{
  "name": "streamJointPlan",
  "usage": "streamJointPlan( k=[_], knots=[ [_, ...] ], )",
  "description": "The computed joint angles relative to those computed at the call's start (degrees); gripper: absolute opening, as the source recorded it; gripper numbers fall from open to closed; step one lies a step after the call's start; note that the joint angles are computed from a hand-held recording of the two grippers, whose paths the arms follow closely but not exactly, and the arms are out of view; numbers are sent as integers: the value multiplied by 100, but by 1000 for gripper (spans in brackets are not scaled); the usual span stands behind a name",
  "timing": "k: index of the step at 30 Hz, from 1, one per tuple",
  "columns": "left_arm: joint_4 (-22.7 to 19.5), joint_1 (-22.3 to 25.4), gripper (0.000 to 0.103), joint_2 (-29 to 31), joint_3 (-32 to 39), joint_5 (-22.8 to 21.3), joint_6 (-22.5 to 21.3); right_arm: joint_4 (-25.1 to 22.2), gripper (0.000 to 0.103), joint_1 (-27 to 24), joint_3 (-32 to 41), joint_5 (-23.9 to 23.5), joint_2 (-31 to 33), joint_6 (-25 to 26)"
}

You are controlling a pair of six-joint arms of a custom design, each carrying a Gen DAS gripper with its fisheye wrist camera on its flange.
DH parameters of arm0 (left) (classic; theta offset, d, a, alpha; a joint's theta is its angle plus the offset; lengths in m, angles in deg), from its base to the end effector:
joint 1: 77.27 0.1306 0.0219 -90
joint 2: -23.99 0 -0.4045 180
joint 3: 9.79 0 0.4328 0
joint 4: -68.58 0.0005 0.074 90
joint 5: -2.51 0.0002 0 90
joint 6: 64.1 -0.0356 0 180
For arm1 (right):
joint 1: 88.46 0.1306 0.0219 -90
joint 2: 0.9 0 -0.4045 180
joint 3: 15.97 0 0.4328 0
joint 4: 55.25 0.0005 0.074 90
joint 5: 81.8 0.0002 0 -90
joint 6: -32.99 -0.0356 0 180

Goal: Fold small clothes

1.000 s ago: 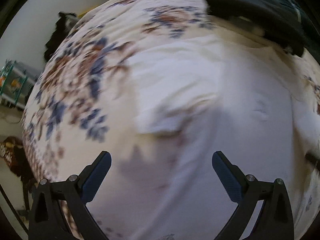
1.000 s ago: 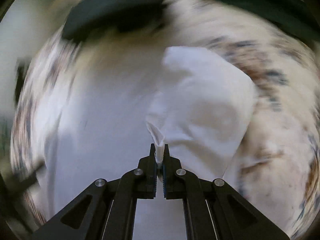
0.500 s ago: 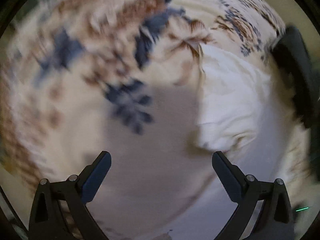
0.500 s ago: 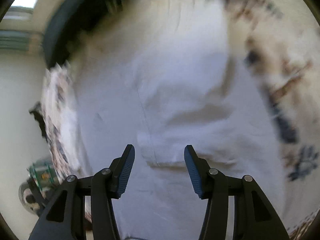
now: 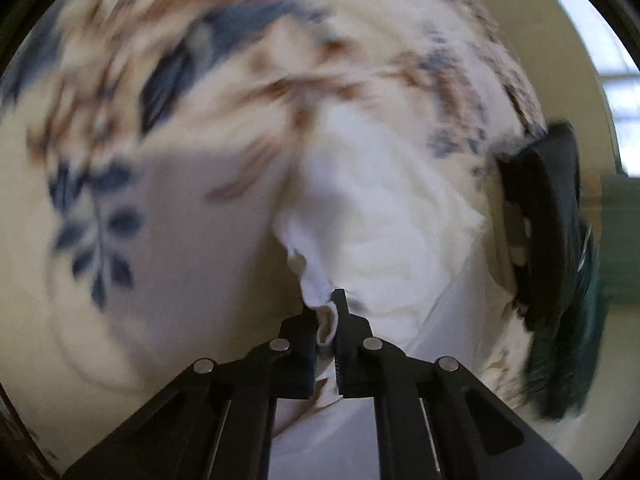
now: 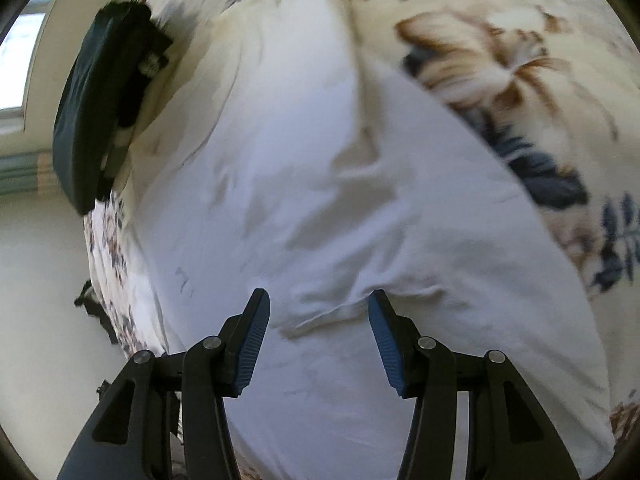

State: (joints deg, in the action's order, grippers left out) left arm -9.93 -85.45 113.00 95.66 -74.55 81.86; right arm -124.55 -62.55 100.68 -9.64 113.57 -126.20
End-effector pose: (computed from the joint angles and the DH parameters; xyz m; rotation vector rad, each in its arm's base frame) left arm 0.4747 -0.0768 0.5614 -1.0533 2.5716 -0.6337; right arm 0.5924 0.2994 0.4158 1.0190 2.8271 0.7667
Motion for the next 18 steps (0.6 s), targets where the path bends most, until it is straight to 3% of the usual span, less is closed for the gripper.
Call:
streamJointPlan(
  k=[3, 5, 7, 9, 13, 17, 18],
  knots=[
    [-144, -432, 4, 287, 719, -656, -1256, -67, 54, -68, -80, 107, -106, 78],
    [-299, -871, 4, 549, 1230, -870, -2150, -90, 54, -131, -239, 145, -257, 106],
    [-412, -1336, 4, 782, 1554, -813, -2870, -110, 54, -131, -235, 197, -271, 19],
    [-611, -1734, 4, 1049, 1792, -623, -3322, -146, 54, -189, -404, 245, -439, -5],
    [-1078, -2339, 5, 1277, 1765, -503, -3798, -322, 54, -238, -481, 309, -561, -44],
    [-1386, -2658, 10, 1110, 1526, -953, -3873, -498, 54, -318, -530, 273, -666, 38],
    [-1479, -2662, 19, 1077, 1513, -1006, -3828, -580, 54, -328, -478, 274, -647, 88]
  ],
)
